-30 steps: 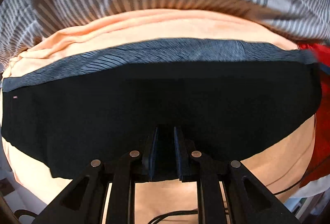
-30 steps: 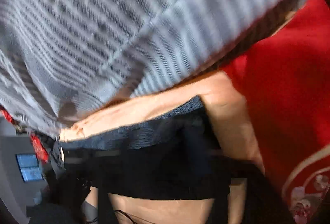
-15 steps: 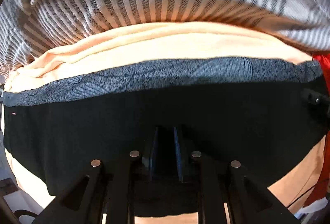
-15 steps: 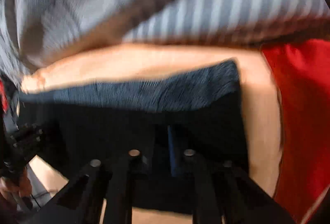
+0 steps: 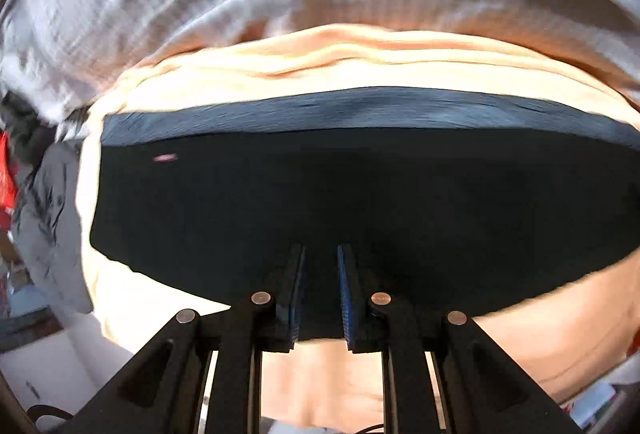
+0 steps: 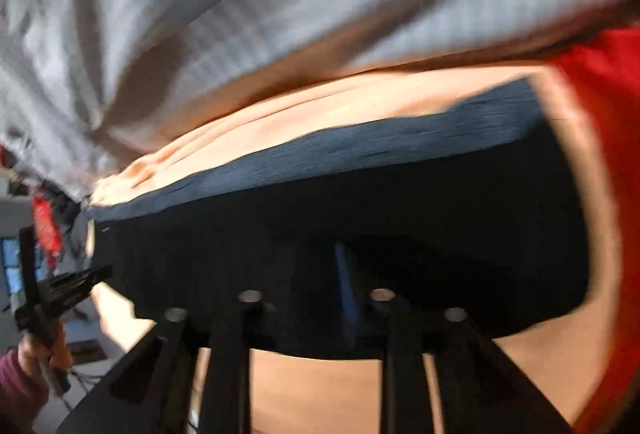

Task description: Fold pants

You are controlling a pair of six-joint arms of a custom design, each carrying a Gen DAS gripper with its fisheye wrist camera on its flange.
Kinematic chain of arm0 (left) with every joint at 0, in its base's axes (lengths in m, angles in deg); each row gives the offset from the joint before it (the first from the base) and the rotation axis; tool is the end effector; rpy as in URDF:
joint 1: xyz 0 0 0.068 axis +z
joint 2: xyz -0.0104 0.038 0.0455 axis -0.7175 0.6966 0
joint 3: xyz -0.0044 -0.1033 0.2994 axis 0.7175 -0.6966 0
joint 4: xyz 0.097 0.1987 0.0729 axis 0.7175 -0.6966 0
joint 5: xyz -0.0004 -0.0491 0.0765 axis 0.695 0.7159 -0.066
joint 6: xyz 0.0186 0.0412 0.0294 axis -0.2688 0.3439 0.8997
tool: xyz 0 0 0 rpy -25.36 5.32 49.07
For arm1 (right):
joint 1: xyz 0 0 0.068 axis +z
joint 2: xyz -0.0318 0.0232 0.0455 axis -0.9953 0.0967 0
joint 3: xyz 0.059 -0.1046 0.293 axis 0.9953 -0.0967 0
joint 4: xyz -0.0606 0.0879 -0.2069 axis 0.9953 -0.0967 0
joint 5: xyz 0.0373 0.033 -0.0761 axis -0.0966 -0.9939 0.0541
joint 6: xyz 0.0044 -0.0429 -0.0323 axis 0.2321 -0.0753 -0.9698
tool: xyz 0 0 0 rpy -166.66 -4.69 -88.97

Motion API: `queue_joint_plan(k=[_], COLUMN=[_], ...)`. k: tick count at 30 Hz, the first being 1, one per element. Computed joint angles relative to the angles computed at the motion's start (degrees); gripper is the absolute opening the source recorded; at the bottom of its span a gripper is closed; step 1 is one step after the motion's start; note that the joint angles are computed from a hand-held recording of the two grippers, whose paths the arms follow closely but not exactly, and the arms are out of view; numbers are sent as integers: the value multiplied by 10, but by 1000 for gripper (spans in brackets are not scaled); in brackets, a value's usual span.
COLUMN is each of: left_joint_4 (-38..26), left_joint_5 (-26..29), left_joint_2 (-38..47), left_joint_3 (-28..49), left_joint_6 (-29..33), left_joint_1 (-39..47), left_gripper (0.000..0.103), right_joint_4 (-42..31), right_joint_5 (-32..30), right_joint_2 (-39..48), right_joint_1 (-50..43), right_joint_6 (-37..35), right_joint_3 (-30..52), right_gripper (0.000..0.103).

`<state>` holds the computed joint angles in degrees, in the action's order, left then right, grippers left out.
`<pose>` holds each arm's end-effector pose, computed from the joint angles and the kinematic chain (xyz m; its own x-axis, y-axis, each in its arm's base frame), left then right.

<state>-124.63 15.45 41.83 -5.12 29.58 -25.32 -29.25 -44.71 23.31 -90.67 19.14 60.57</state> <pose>0.3422 0.1348 0.1756 -0.9776 0.2086 0.0286 0.2101 0.9587 0.1915 0.2453 -0.0085 0.2021 -0.9569 0.2894 0.0263 0.2605 0.8145 0.5184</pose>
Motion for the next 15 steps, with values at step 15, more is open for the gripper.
queue_joint_plan(k=[15], left_joint_4=[-25], left_joint_5=[94], left_joint_2=[260], left_joint_3=[307], left_joint_6=[0], left_joint_1=[35], left_gripper=[17], right_joint_4=[146], right_joint_5=[126], right_joint_2=[102], right_joint_1=[265], right_joint_6=[269], right_joint_3=[61], right_gripper=[49])
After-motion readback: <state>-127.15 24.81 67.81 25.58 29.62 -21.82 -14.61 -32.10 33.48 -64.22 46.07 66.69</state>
